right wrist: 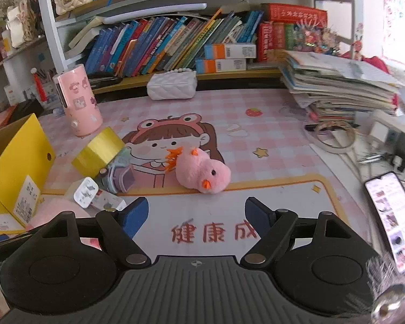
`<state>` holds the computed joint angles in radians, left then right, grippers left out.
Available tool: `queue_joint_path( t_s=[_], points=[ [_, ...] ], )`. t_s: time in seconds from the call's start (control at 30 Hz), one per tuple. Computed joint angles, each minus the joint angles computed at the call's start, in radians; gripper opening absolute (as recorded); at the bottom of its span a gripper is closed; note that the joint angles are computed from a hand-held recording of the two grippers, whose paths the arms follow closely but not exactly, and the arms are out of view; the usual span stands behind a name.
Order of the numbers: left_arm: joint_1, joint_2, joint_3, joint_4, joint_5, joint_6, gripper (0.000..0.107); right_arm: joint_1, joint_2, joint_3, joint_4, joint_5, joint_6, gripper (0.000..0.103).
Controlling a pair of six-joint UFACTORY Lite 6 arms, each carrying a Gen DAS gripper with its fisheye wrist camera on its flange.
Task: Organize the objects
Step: 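Reach the left tool to the large pink plush pig and close on it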
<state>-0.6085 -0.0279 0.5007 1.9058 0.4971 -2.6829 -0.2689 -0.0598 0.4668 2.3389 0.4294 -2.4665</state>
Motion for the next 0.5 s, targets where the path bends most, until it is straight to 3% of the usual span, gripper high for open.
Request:
queue_joint_path(
  t_s=[0.13,0.33,0.5],
  points=[
    [0.032,0.121,0.085,0.027,-0.018,-0.053,0.100,-0.016,0.114,0.096,-0.066,0.029,0.031,0.079],
    [0.059,0.267,0.205,-0.005,-0.041,-0.024,0.098,0.005,0.303,0.266,-0.019,0.019,-0.063,0.079],
    [0.112,0.344,0.275,0.001,-0.146,-0.018,0.091,0.038,0.467,0.435,-0.011,-0.008,-0.145,0.079]
  ],
)
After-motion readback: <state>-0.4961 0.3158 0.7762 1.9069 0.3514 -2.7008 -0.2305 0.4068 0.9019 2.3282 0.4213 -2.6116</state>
